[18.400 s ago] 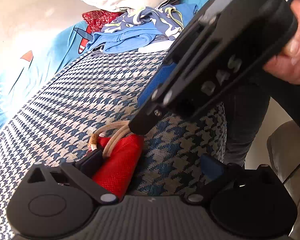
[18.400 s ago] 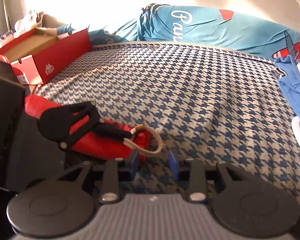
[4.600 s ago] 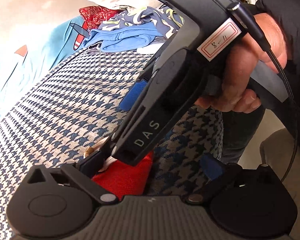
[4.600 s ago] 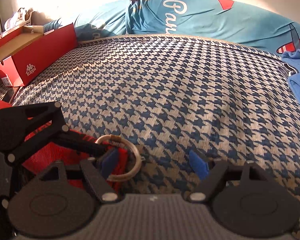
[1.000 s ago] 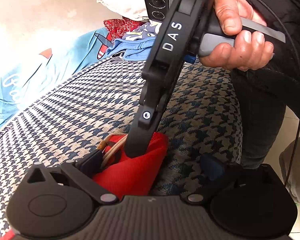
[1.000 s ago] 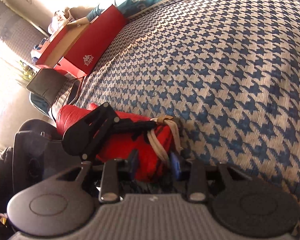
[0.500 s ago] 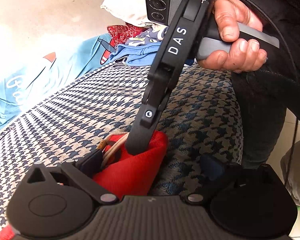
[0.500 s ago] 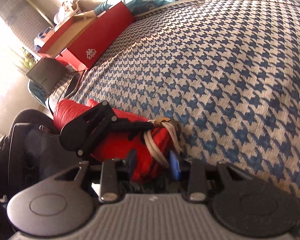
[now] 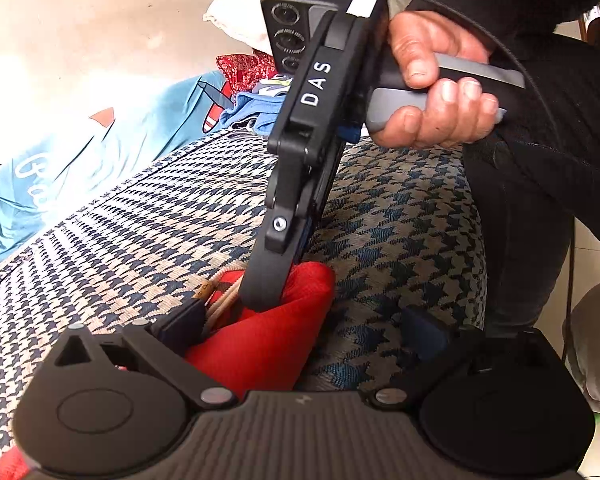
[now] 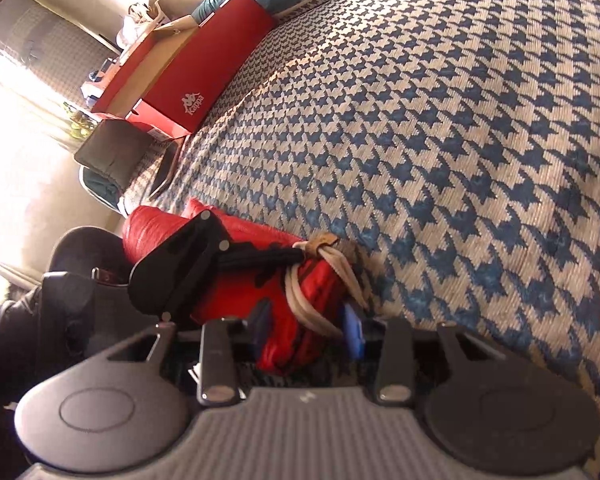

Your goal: Fold shopping bag

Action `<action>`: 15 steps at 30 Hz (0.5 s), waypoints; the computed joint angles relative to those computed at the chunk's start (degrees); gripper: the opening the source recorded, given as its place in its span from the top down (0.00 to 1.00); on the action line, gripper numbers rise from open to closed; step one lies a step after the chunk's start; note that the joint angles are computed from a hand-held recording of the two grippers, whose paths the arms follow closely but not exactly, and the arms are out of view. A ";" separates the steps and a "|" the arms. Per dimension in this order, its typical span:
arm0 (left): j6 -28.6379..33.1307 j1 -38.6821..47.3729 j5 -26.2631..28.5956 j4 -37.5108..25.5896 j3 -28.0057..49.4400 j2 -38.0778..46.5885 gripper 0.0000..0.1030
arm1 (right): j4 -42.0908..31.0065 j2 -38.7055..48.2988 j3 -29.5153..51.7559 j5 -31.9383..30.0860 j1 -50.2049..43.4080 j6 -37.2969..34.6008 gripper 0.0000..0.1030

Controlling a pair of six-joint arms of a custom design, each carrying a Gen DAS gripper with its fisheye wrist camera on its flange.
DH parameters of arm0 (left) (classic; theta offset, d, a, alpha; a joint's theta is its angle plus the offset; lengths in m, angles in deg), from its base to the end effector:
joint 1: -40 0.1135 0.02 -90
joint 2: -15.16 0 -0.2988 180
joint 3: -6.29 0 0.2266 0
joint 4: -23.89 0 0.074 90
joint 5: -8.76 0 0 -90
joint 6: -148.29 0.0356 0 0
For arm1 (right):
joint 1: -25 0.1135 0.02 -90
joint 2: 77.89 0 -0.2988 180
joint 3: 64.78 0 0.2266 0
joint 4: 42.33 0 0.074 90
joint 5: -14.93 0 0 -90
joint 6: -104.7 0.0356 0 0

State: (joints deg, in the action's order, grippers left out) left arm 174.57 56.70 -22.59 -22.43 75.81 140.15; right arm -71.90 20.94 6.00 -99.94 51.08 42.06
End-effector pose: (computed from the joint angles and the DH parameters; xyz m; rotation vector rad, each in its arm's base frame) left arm 0.2969 0.0573 0.0810 1.5852 1.5058 -0.6958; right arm 0.2833 0.1553 0.2124 -0.1424 2.6957 0.8823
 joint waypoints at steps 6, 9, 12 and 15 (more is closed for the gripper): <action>1.24 0.62 0.71 -1.02 0.82 0.85 0.00 | -11.61 -1.28 1.85 -15.73 -14.98 -11.05 0.65; 1.75 0.81 1.00 -1.55 1.06 1.01 0.00 | -20.06 0.45 5.39 -22.04 -21.88 -17.92 0.67; 1.83 0.73 1.48 -1.29 0.48 0.60 0.00 | -29.88 2.25 10.31 -24.36 -26.96 -26.39 0.67; 2.80 1.45 2.07 -2.12 0.80 1.00 0.00 | -36.54 2.01 13.83 -23.25 -29.21 -32.48 0.62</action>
State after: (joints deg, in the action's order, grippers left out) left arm 177.37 58.15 -20.52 -24.55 76.61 141.14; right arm -108.44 22.95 19.82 -123.19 21.87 9.58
